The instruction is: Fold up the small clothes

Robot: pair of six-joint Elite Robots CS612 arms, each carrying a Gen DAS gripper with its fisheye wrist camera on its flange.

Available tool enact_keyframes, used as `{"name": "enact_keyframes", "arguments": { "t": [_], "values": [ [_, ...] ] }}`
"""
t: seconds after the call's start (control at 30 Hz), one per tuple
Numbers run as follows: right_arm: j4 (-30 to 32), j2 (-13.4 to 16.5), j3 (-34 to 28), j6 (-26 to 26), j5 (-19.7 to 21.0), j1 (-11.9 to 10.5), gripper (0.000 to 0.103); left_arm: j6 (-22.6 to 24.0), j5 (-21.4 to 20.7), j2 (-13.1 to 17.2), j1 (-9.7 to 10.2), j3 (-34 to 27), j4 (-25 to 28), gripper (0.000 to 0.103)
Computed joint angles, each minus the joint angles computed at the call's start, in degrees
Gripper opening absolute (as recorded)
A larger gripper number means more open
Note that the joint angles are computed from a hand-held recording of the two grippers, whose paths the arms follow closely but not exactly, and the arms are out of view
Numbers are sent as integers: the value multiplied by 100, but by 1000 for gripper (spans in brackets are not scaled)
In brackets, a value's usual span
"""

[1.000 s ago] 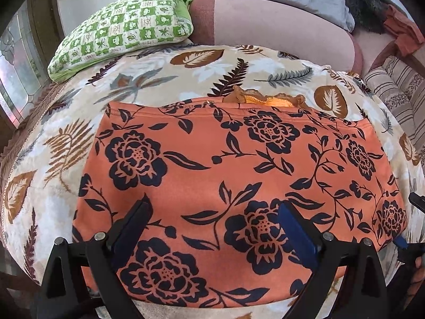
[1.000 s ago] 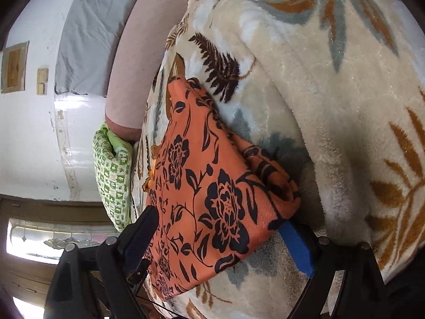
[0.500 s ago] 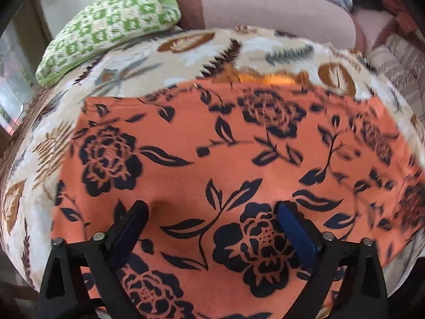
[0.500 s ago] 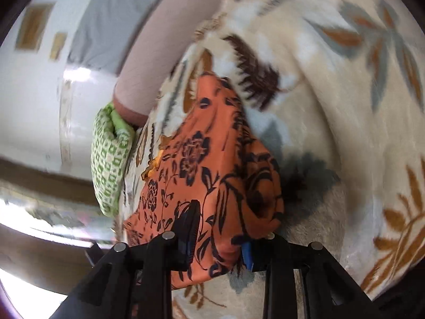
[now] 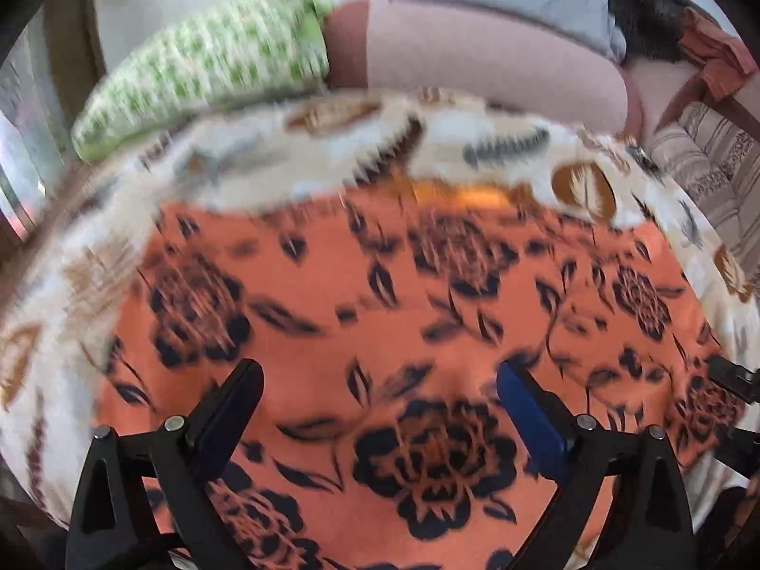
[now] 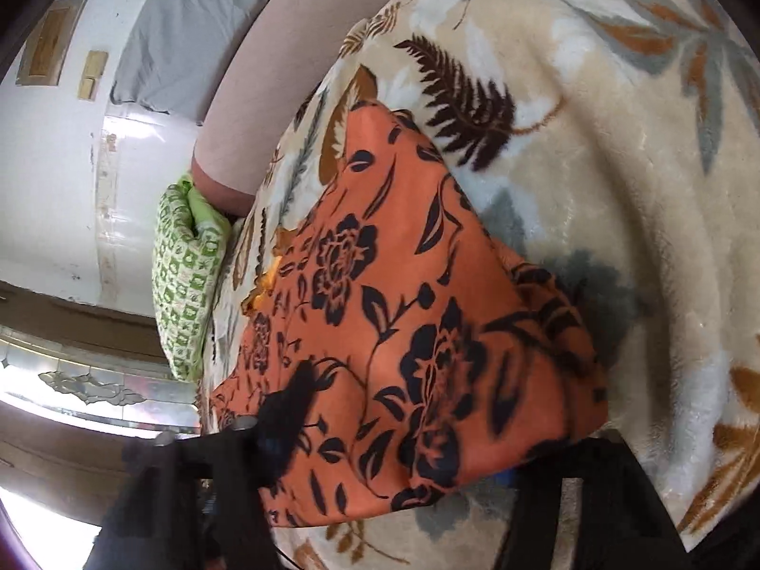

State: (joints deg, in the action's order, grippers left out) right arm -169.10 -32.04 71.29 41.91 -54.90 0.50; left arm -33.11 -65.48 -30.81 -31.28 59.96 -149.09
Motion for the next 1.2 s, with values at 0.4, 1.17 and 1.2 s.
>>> {"name": "enact_keyframes", "arguments": {
  "t": [0.4, 1.17, 1.2],
  "values": [
    [482, 129, -287, -370, -227, 26, 12, 161, -348, 322, 63, -514, 846, 103],
    [3503, 665, -2756, -5002, -1287, 1741, 12, -2281, 175, -1763, 599, 3415, -2047, 98],
    [3469, 614, -2753, -4982, -1230, 1726, 12, -2267, 129, -1752, 607, 3439, -2178, 98]
  ]
}}
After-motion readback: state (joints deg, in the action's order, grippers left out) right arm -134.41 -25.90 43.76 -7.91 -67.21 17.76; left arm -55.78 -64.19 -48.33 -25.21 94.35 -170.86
